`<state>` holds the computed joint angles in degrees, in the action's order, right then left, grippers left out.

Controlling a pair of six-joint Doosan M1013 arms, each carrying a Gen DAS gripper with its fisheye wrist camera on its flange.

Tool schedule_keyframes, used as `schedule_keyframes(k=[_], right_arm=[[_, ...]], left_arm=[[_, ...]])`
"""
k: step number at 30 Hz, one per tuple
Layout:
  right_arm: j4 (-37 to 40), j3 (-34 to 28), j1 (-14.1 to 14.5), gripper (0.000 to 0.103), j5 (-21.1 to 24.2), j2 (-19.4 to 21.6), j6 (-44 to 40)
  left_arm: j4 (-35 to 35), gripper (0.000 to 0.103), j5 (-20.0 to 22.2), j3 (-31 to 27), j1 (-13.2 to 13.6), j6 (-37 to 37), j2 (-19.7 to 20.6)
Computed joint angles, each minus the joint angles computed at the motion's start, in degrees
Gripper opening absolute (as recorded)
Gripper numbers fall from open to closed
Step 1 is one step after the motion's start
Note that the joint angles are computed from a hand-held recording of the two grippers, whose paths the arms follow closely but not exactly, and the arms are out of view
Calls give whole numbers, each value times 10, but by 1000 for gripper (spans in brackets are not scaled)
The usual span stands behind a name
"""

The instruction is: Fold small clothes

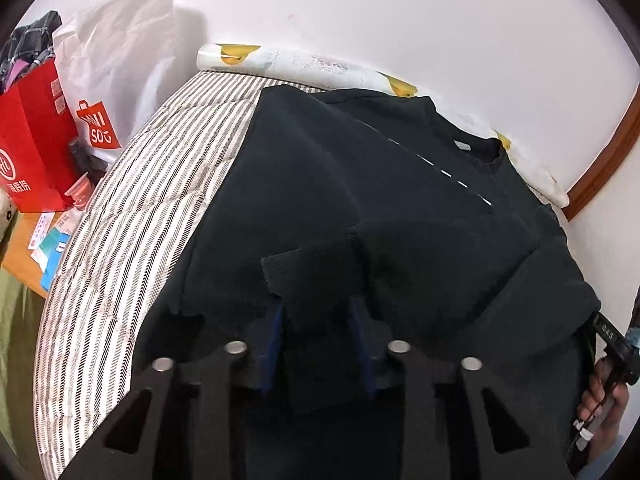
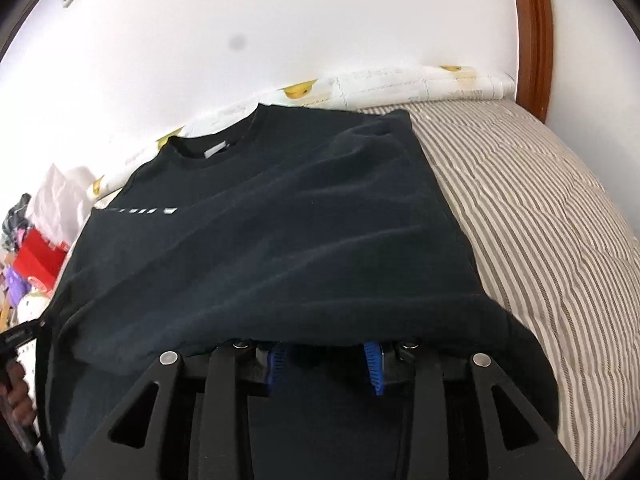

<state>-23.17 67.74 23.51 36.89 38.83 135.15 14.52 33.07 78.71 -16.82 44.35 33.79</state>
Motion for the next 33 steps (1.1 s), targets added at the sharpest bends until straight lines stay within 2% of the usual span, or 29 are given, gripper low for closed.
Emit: schedule_keyframes(k=[1,2,4,6,7,9,11,12,14,16,18,19,21,25,27,28,30,32,33], right_arm=[[-26,-6,2,18,6,6,18],[-41,-9,3,12,8,9,29],[-40,9,-1,10,-28,0,49],[-70,36,-2,10,-71,-16,95],[-82,36,-1,10,-61,-15,107],[-42,16,-4,10,-8,-1,77],[-14,26,-11,11,-26,-9,82],[-23,23,-9,14,-8,-10,84],[-51,15,-1,28,36,-8,87],[-89,16,10,31,81,-14,80],[-91,17,17,31,129,-21,40],[-93,37,21,31,128,-41,15],[-103,49,21,31,118,-50,17],[-190,72,27,34,67,-77,71],[-208,57,26,34,58,-69,74],[-212,49,25,35,53,-63,73],[-227,42,20,36,33,-52,92],[-186,19,14,36,50,-30,62],[-153,4,9,36,76,-15,35]], left_arm=[[13,14,3,0,-1,-8,0],[28,9,1,1,-2,-19,-1],[39,8,-21,11,-1,-21,-10],[53,8,-36,18,0,-29,-16],[58,8,-37,18,-1,-30,-17],[65,8,-34,15,-2,-27,-16],[76,8,-33,15,-3,-34,-16],[77,8,-35,15,-3,-36,-16],[74,8,-45,19,0,-40,-19],[72,8,-52,21,2,-36,-20],[75,8,-56,21,3,-35,-22],[77,8,-60,21,4,-36,-22],[78,8,-61,16,5,-33,-21],[92,8,-59,0,8,-33,-15],[108,8,-43,-9,8,-40,-11],[101,8,-21,-19,8,-31,-5],[71,8,-20,-19,12,-12,-1],[63,8,-12,-16,13,-9,3],[56,8,-11,-14,13,-7,4]])
